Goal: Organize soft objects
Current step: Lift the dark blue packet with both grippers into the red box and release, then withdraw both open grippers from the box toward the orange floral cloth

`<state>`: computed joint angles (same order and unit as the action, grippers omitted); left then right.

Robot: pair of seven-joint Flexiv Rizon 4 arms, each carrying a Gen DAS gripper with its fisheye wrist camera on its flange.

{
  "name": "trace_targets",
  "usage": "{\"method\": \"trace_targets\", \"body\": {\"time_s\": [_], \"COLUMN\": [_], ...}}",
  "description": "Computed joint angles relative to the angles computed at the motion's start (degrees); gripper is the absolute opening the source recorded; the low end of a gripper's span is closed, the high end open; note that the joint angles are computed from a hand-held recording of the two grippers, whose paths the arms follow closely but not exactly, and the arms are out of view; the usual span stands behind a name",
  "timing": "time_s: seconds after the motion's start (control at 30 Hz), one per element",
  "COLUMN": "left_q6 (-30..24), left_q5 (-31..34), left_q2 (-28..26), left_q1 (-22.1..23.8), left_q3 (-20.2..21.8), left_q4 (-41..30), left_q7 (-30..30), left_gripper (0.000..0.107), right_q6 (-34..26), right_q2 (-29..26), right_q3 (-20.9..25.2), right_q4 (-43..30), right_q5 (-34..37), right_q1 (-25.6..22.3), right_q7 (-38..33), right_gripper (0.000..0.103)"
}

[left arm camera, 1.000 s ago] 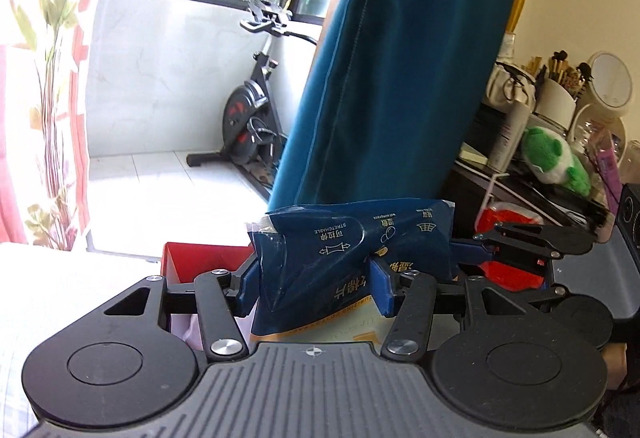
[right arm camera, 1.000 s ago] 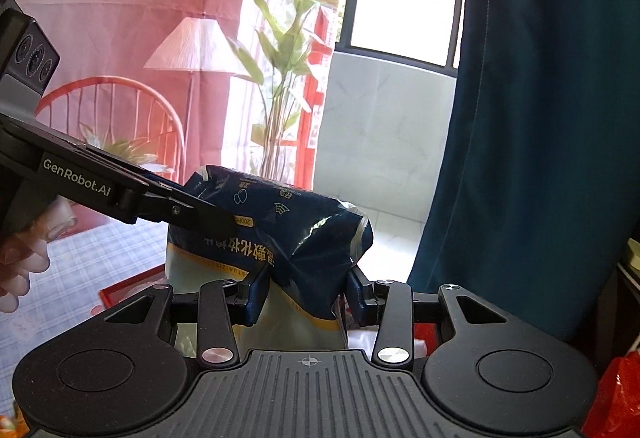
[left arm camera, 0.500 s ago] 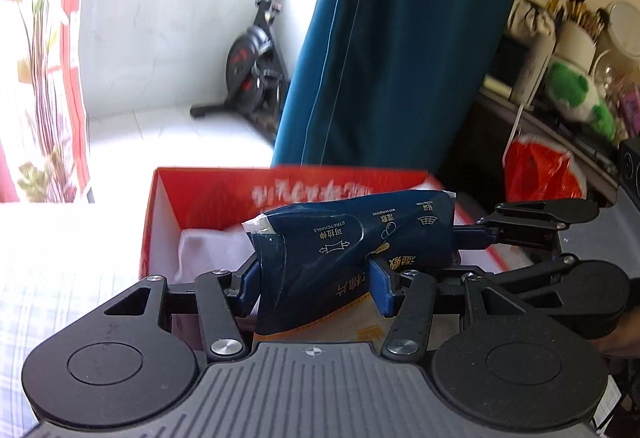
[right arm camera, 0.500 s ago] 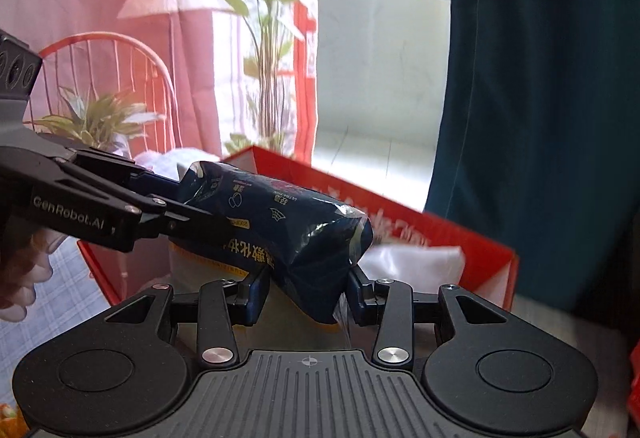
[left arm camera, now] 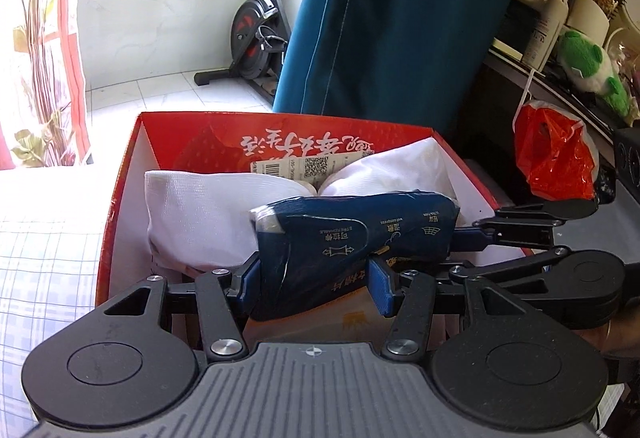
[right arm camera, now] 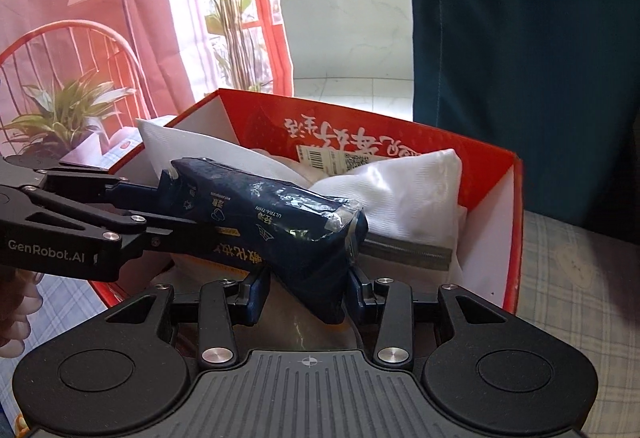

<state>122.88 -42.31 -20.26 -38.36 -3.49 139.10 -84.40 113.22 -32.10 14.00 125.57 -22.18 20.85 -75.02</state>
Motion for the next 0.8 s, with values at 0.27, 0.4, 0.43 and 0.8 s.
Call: {"method": "trace_targets", "body": {"time_s": [0.27, 0.4, 0.43, 0.8], "left_q6": [7.2, 10.4, 11.2, 19.3], "left_q5": [-12.4, -18.2, -19.0, -31.4], "left_q2": [1.0, 2.1, 2.3, 5.0], "left_q1": [-5.5, -6.7, -6.8, -11.8], "left_q3": [-1.2, -4.1, -4.8, -11.3], "left_q4": [0.6, 1.4, 1.8, 5.6], "left_q7": [8.6, 11.8, 12.1, 15.5], "left_gripper": [0.058, 0.058, 0.058, 0.068], "right_q6": [0.6, 0.8, 0.8, 3.1], "right_q2": [4.3, 6.3, 6.9, 14.5], "right_q3": [-8.4, -10.7, -10.9, -16.6], "right_q4": [2.6, 3.9, 4.3, 11.9], "right_q5": [11.0, 15.7, 16.6, 34.6], "right_q1": [10.4, 13.8, 14.4, 28.8], "right_q7": [-3.6, -6.1, -6.5, -13.9], "right_gripper": [0.047, 0.050, 0.050, 0.070]}}
